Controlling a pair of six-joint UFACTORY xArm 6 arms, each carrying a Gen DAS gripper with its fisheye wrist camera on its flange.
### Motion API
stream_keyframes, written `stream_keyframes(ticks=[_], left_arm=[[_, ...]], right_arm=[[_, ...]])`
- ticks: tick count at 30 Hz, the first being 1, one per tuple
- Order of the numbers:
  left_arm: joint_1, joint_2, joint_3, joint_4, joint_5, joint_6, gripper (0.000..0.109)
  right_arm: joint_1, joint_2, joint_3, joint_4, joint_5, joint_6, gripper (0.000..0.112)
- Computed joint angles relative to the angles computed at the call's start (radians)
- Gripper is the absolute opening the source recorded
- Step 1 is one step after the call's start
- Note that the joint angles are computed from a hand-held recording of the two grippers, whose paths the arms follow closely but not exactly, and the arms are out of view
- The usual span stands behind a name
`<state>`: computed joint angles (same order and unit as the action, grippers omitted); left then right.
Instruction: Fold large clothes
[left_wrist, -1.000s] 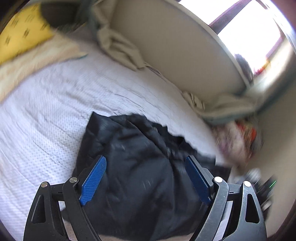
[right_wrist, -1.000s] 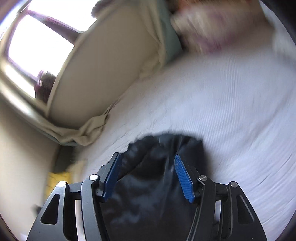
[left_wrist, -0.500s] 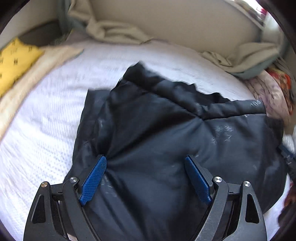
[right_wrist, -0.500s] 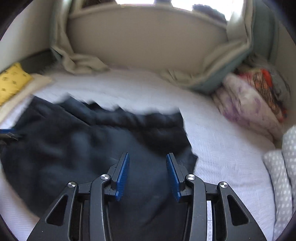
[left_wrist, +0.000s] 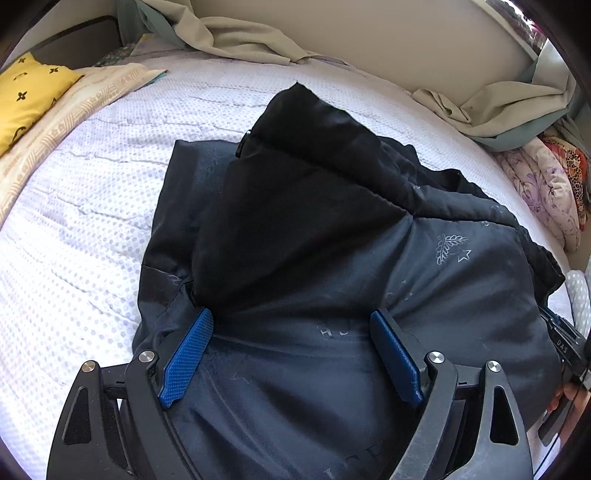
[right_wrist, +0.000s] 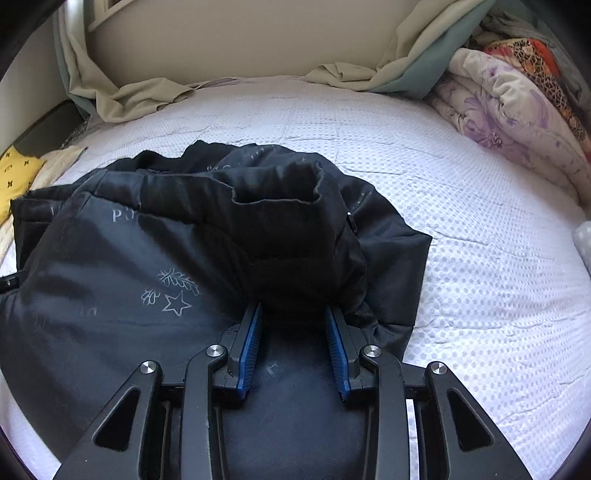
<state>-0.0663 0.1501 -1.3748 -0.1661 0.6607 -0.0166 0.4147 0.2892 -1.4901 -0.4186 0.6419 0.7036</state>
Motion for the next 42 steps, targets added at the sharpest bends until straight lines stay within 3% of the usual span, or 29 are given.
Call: stream_keyframes(ticks=[4, 8, 14, 18, 22, 23, 24, 27, 31, 34, 37, 39, 42], left_arm=[[-0.006, 0.003, -0.005, 0.006, -0.001, -0.023, 0.090], [-0.004, -0.010, -0.024, 0.004, 0.027, -0.040, 0.089], [0.047, -0.025, -0.048, -0.170, 0.041, 0.003, 0.087], [0.054, -0.010, -0.056, -0.153, 0.042, -0.024, 0.087], [0.042, 0.002, -0.044, -0.008, 0.026, -0.141, 0.087], [0.055, 0.012, -0.044, -0.006, 0.033, -0.145, 0.091], [0.072, 0.026, -0.048, -0.046, 0.057, -0.150, 0.097], [0.110, 0.040, -0.044, -0.225, 0.090, -0.102, 0.097], [0.095, 0.034, -0.048, -0.154, 0.085, -0.129, 0.097], [0.092, 0.034, -0.064, -0.153, 0.109, -0.139, 0.097], [0.088, 0.022, -0.089, -0.115, 0.128, -0.186, 0.095], [0.077, -0.006, -0.087, 0.000, 0.110, -0.257, 0.095], [0.030, -0.086, -0.039, 0.193, 0.042, -0.341, 0.095]], right_arm=[[0.014, 0.015, -0.010, -0.096, 0.012, 0.049, 0.030], [-0.001, 0.003, -0.011, 0.015, 0.011, -0.009, 0.030], [-0.051, -0.058, 0.040, 0.246, -0.062, -0.070, 0.028], [-0.066, -0.109, 0.072, 0.211, -0.122, 0.003, 0.028], [-0.057, -0.078, 0.008, 0.106, 0.001, 0.049, 0.028], [-0.058, -0.058, -0.006, 0.105, 0.042, 0.047, 0.028], [-0.060, -0.051, -0.004, 0.121, 0.045, 0.038, 0.029], [-0.065, -0.043, 0.014, 0.146, 0.028, 0.013, 0.029], [-0.048, -0.022, -0.013, 0.074, 0.066, 0.030, 0.029], [-0.058, -0.026, -0.008, 0.117, 0.040, 0.026, 0.033], [-0.079, -0.063, 0.000, 0.197, 0.037, 0.011, 0.047], [-0.083, -0.104, 0.013, 0.165, 0.021, 0.056, 0.048], [-0.058, -0.162, 0.010, 0.001, 0.031, 0.143, 0.048]])
